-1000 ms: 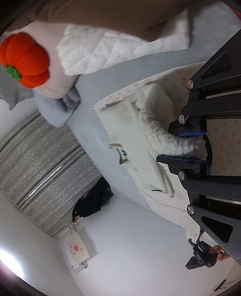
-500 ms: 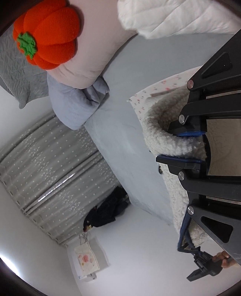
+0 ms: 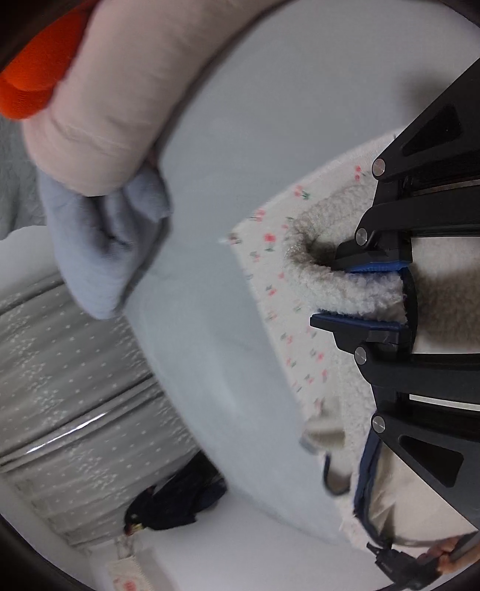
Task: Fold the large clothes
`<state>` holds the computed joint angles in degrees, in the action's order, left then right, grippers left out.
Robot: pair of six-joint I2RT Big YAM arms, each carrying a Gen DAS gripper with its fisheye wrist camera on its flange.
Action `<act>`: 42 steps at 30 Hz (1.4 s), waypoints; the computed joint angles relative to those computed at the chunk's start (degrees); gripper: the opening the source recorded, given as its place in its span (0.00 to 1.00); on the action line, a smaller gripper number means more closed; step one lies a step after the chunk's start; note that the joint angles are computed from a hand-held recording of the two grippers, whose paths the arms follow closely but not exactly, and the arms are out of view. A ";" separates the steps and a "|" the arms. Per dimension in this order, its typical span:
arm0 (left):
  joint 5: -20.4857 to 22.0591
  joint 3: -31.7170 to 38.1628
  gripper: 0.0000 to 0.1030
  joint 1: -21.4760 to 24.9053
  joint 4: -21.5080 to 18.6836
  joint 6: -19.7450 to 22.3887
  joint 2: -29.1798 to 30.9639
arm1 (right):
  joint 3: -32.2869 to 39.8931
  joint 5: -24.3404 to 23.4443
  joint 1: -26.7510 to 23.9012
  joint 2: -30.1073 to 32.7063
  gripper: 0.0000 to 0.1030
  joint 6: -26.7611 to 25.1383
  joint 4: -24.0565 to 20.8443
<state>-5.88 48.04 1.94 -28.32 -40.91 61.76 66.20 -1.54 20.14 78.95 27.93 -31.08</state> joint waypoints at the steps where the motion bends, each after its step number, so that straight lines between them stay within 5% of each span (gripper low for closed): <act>1: 2.04 -0.19 0.17 0.84 0.32 -0.95 0.05 | -0.66 -1.82 -0.76 0.07 0.18 1.07 1.48; 4: 2.75 1.48 0.18 0.22 -2.67 -0.86 0.66 | -1.39 -5.33 -2.11 -0.20 0.19 2.16 2.23; 7: 3.56 3.31 0.30 -0.35 -5.67 1.11 -0.66 | -0.99 -7.00 -2.72 -1.11 0.26 1.44 1.02; 9: 3.71 3.69 0.49 -0.39 -6.25 1.75 -3.22 | -1.01 -8.94 -3.23 -2.80 0.31 1.05 0.85; 10: 1.35 3.98 0.70 -0.97 -6.58 1.90 -4.85 | -1.07 -9.82 -3.45 -4.00 0.35 0.86 0.79; 11: -0.72 3.69 0.79 -1.22 -5.29 2.69 -6.66 | -1.39 -9.88 -3.85 -5.49 0.40 0.34 1.57; 13: -4.11 4.28 0.81 -2.42 -4.61 5.63 -8.97 | -1.88 -6.92 -3.63 -8.09 0.70 -0.10 3.27; 17: -3.12 9.41 0.85 -3.98 -11.66 14.10 -4.19 | 1.05 -7.17 -2.92 -8.38 0.70 -4.03 0.36; 23: -8.41 12.75 0.85 -6.74 -16.73 22.51 7.37 | 7.23 8.65 4.34 0.34 0.70 -18.82 -8.09; 26: -3.94 14.73 0.74 -4.62 -17.98 21.22 12.17 | 9.70 13.92 4.36 5.74 0.67 -20.43 -10.12; 28: -5.69 15.85 0.64 -4.18 -18.08 20.09 14.75 | 11.51 12.38 2.94 9.29 0.51 -18.34 -12.12; 36: -7.98 15.79 0.64 -1.72 -17.64 13.91 14.56 | 13.00 4.09 -1.84 12.44 0.49 -11.92 -11.95; 39: -11.02 14.49 0.73 -3.32 -19.38 13.62 9.33 | 8.67 2.44 -2.51 7.15 0.57 -10.02 -8.16; 42: -4.10 13.52 0.81 -3.02 -23.22 16.98 4.43 | 4.94 -2.26 -4.14 1.17 0.72 -8.23 -7.49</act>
